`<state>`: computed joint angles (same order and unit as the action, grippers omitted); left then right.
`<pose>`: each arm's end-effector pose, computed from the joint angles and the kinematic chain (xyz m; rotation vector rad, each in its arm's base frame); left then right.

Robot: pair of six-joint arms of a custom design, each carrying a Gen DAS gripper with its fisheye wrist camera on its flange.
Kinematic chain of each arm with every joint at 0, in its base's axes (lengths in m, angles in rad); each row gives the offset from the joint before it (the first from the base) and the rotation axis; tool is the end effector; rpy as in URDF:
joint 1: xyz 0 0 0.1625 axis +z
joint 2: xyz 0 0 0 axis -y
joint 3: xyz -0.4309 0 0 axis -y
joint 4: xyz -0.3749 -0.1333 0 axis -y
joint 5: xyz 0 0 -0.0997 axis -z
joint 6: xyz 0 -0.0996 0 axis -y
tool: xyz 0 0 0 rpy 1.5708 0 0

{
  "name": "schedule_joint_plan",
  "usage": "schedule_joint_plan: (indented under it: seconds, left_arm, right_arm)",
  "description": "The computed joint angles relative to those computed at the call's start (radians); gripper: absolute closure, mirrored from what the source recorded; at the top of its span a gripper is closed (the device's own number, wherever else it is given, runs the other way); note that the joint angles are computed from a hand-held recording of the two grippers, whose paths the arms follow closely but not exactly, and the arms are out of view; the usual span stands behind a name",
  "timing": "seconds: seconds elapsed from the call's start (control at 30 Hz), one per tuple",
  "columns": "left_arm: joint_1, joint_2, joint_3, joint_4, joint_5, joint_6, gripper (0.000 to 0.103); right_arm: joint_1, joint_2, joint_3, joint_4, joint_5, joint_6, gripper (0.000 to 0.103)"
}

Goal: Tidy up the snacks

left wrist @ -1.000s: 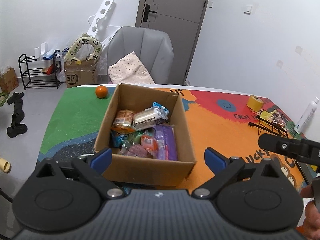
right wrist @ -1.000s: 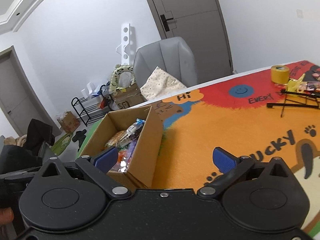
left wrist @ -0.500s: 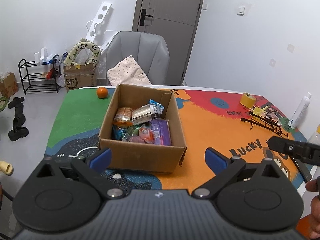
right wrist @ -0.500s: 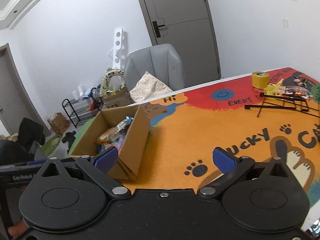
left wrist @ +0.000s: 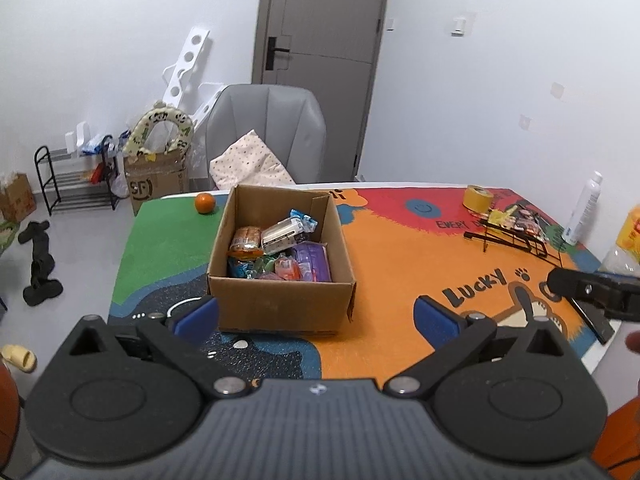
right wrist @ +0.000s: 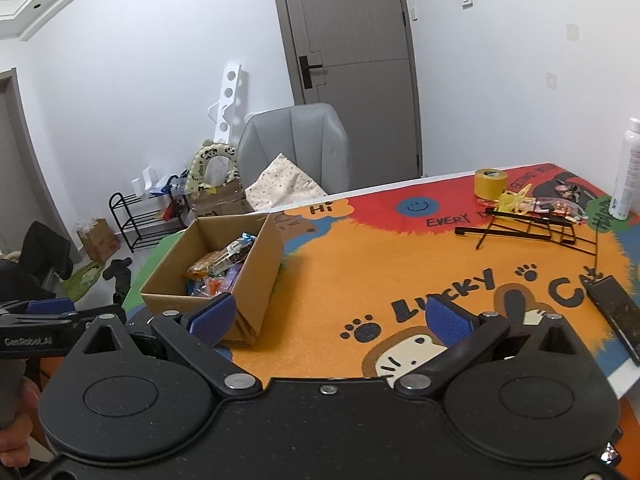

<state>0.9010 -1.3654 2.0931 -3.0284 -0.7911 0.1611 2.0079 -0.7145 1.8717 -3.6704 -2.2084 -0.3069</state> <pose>-0.1444 -0.5099 0.3487 0.6083 2.2890 -1.1071 0.3208 -0.5118 0.1352 0.4763 -2.2862 1.2203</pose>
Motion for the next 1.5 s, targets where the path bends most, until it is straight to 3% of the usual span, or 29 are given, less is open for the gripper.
schedule_joint_plan:
  seconds: [0.37,0.63,1.5]
  left_arm:
    - [-0.055,-0.092,0.081,-0.027,0.017,0.074,0.000]
    - [-0.080,-0.130,0.100,-0.039,0.041,0.071,0.000]
    - [-0.094,-0.156,0.099,-0.011,0.019,0.060,0.000]
  right_arm:
    - [0.048,0.006,0.027,-0.089,-0.058,-0.021,0.000]
    - [0.071,-0.014,0.060,-0.150,-0.053,-0.049,0.000]
    - [0.068,-0.026,0.065,-0.131,-0.076,-0.023,0.000]
